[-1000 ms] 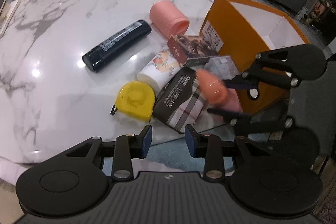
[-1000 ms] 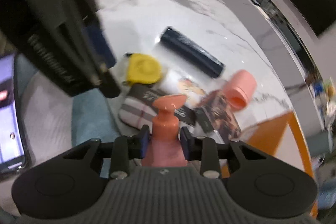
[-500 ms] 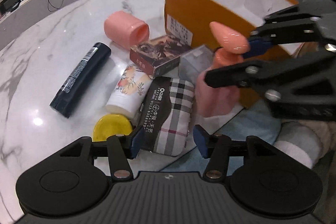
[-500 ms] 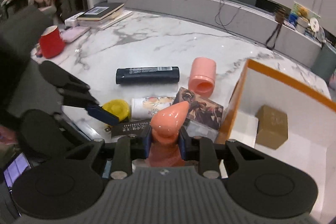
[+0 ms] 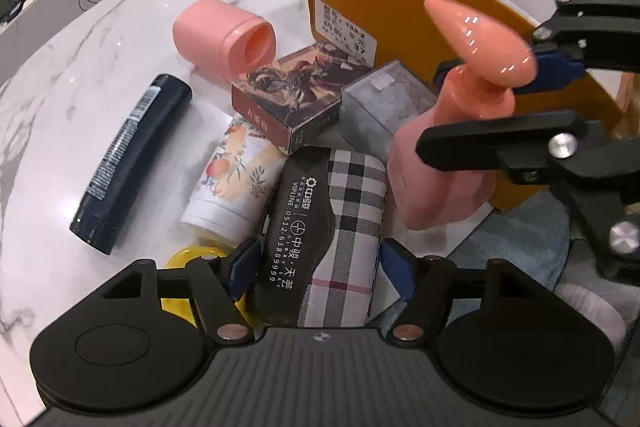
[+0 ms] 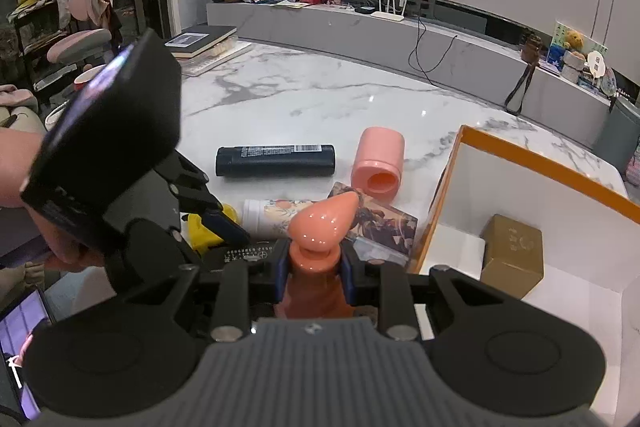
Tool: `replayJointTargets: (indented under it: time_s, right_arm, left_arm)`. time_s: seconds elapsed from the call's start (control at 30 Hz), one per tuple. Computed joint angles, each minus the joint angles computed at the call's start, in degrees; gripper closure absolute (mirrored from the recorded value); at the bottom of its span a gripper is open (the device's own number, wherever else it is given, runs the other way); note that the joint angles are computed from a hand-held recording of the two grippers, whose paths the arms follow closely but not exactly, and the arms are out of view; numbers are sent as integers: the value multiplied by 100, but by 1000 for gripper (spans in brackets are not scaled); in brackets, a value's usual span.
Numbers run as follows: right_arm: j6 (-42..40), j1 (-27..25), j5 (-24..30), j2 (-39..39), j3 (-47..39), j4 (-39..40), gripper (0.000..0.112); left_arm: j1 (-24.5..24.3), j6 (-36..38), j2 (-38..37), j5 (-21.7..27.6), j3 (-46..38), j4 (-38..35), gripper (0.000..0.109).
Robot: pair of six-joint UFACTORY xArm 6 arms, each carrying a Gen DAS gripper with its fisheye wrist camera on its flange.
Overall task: Organize rigid objects
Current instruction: 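Lift the pink bottle with the right gripper while the left gripper grasps the plaid glasses case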
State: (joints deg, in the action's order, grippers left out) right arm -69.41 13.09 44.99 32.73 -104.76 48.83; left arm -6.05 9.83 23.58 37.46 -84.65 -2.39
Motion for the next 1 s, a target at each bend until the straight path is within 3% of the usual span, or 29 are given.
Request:
replayJointTargets:
  time_s: [0.07,0.2,0.43,0.9,0.97,1.0]
  right_arm:
    - [-49,-7,5,-4,12,43,87]
    - [-98,-1,-44,-44,78,68,87]
    - [-148,14,-100,-168,265,89,87]
    - [-479,68,-313,-279,510,241,87]
    - [-527,70,-320,-287,526,262,87]
    - [-539,70,-324,-287,529,271,87]
  left_arm:
    - [15,-86,10,-68,49,-57,26]
    - [9,-141,-21,4,58,-122,33]
    - [28,-840,-360,673,242,157,35]
    - [-160,-1144,-366,-135,580,640,18]
    - [-164,-1180,-359,-185,582,632,22]
    - [-153,-1161,-356,-226,583,581,32]
